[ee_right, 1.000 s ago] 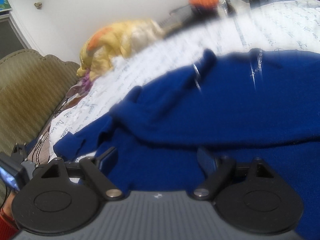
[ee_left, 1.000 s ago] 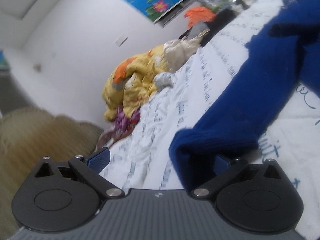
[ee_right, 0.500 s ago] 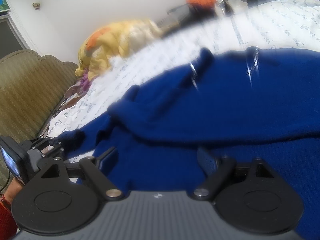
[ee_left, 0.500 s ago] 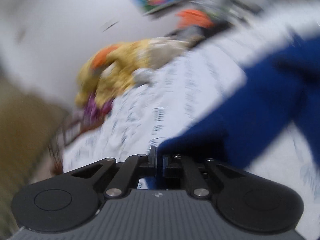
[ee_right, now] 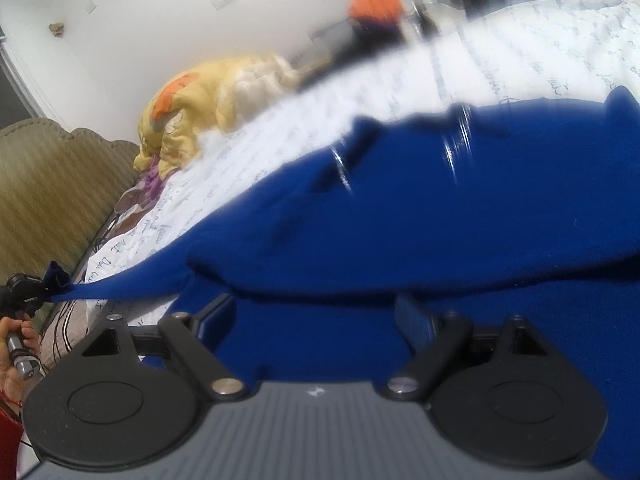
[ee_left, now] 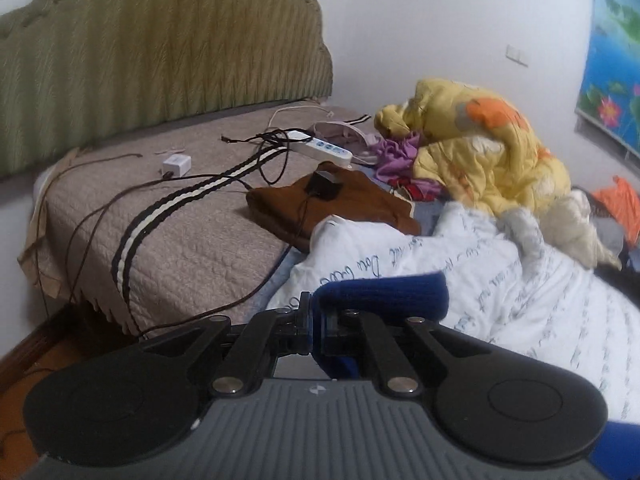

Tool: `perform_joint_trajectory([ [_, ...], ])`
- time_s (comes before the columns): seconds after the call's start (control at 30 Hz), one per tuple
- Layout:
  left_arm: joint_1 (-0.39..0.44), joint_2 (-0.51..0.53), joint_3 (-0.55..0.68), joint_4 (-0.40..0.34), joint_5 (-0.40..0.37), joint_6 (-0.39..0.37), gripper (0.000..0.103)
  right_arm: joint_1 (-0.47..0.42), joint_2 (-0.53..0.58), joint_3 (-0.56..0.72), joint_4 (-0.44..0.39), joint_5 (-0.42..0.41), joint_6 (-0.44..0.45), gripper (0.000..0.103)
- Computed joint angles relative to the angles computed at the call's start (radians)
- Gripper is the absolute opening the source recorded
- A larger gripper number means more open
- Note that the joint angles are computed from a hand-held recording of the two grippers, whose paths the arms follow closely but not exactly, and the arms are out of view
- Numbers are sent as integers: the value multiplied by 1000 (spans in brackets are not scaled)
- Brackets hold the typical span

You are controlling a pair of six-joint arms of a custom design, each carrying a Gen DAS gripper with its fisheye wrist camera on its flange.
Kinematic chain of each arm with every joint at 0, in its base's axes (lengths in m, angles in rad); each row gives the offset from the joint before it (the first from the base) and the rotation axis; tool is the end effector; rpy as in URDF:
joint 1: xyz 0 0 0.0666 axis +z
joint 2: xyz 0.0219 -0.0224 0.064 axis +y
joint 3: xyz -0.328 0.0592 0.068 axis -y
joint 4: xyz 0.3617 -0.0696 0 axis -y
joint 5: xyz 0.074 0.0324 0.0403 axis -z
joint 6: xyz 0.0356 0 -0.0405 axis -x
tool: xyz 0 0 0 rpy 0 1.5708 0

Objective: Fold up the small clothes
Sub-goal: 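Grasp the other sleeve with the left gripper and fold it across the body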

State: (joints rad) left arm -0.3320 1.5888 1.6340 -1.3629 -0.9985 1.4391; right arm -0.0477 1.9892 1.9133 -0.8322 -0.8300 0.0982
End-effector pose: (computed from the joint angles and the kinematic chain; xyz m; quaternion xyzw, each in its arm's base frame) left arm 0.4637 -0.1286 0.3833 -0.5093 0.7091 0.2148 0.4379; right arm 0.6386 -0.0046 0.2979 -0.1530 0.8618 0.3585 0.3247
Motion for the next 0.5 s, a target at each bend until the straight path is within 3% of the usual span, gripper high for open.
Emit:
perform_joint_trajectory([
  [0.1, -32, 41, 54, 37, -30, -74, 7, 2, 0, 5, -7, 7, 4, 87],
  [0.2, -65, 87, 121, 145, -30, -203, 7, 0, -4, 4, -4, 13, 4, 87],
  [0.3, -110, 167, 226, 285, -20, -397, 6, -7, -18, -14, 27, 20, -14, 87],
  [0.4, -161, 252, 326, 435, 23, -582, 6, -18, -29, -33, 67, 34, -41, 87],
  [0.5, -205, 356, 459, 505, 90, -683, 6, -32, -33, -48, 98, 52, -60, 87],
])
